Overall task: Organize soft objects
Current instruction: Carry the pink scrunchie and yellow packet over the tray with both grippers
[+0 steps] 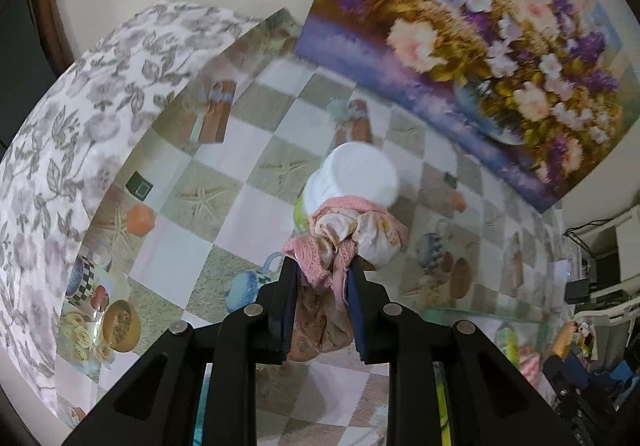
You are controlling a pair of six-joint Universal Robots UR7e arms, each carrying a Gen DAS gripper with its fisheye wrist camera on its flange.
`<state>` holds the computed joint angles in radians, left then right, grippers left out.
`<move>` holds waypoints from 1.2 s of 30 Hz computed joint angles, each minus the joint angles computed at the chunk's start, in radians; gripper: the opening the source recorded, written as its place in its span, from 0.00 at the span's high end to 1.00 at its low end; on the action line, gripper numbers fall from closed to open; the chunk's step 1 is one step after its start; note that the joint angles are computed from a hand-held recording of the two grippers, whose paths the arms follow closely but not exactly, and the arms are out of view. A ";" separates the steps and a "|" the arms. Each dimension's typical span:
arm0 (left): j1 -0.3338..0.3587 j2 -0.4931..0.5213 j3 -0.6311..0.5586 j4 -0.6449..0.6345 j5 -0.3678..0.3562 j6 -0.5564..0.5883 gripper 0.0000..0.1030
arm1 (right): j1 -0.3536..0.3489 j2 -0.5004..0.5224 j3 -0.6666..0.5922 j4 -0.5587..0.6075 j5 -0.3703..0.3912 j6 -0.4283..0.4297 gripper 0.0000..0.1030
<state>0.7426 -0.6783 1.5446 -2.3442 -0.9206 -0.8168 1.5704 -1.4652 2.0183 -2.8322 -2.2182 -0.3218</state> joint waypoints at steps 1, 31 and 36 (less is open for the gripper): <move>-0.005 0.001 -0.001 -0.006 -0.003 0.002 0.76 | 0.000 -0.003 0.000 0.001 -0.003 0.005 0.47; -0.171 0.056 -0.059 -0.045 -0.089 0.206 0.76 | -0.036 -0.200 0.084 -0.009 -0.078 0.070 0.47; -0.189 0.059 -0.039 -0.029 -0.102 0.199 0.76 | -0.039 -0.227 0.113 -0.004 -0.107 0.078 0.47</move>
<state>0.5535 -0.6197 1.5052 -2.3735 -1.0224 -0.6183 1.5309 -1.6922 2.1314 -2.8365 -2.3255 -0.2442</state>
